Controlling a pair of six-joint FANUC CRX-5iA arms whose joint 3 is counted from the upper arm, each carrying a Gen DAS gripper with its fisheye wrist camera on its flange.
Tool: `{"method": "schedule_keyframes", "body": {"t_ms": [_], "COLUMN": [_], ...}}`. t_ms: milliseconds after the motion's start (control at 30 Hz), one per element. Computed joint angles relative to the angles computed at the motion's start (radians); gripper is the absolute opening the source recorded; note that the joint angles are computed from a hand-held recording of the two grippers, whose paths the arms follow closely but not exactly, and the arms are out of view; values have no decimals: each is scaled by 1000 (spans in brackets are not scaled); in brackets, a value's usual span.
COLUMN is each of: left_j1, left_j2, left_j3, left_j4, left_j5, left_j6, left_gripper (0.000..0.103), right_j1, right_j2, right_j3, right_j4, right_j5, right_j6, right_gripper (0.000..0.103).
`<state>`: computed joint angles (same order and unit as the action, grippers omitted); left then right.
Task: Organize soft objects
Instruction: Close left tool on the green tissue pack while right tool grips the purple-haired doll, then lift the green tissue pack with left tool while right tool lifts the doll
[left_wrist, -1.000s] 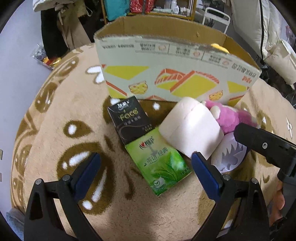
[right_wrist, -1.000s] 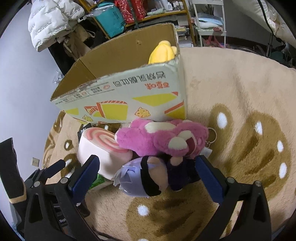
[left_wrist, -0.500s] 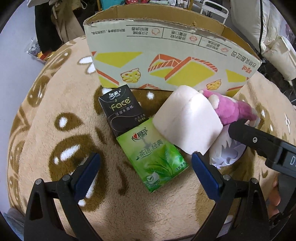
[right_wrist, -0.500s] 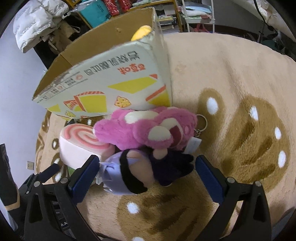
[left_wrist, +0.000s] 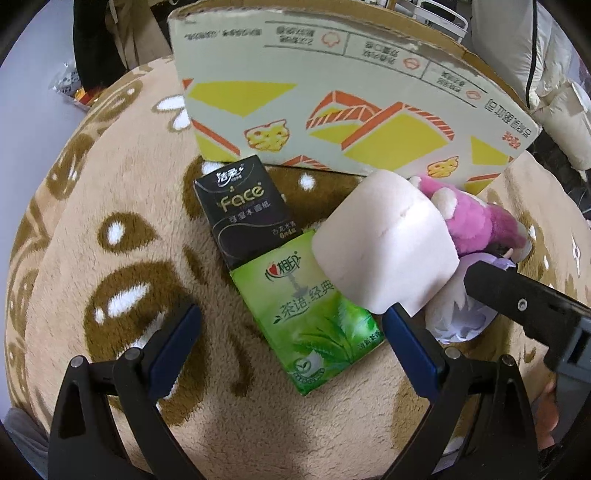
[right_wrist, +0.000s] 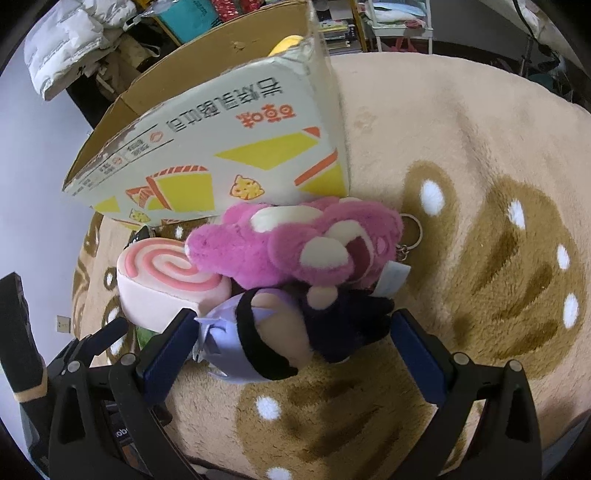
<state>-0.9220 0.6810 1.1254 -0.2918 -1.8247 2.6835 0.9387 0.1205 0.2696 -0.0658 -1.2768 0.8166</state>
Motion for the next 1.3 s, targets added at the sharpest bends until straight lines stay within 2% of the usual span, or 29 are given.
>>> {"method": "schedule_keyframes", "body": {"t_ms": [167, 367, 567, 700, 867, 1000, 1233, 1300], "left_j1": [8, 20, 13, 3, -12, -16, -33, -43], "left_j2": [-30, -86, -90, -104, -99, -119, -113, -108], "left_j3": [-67, -168, -178, -193, -168, -198, -161, -140], "left_j4": [29, 74, 77, 66, 44, 57, 21, -2], "left_j5": [46, 161, 179, 163, 106, 122, 71, 47], "left_j6": [32, 46, 66, 88, 108, 125, 143, 146], "left_gripper": [93, 69, 66, 65, 64, 64, 64, 64], "right_j1": [49, 53, 38, 22, 7, 6, 6, 7], "right_j2": [6, 12, 0, -36, -59, -79, -85, -91], "right_j3": [-17, -13, -22, -46, -57, -74, -72, -77], "right_j4": [75, 76, 44, 19, -2, -6, -8, -6], "right_j5": [8, 9, 20, 39, 42, 59, 42, 48], "right_j6": [38, 53, 69, 66, 64, 48, 41, 34], "right_gripper": [103, 103, 102, 93, 89, 86, 83, 79]}}
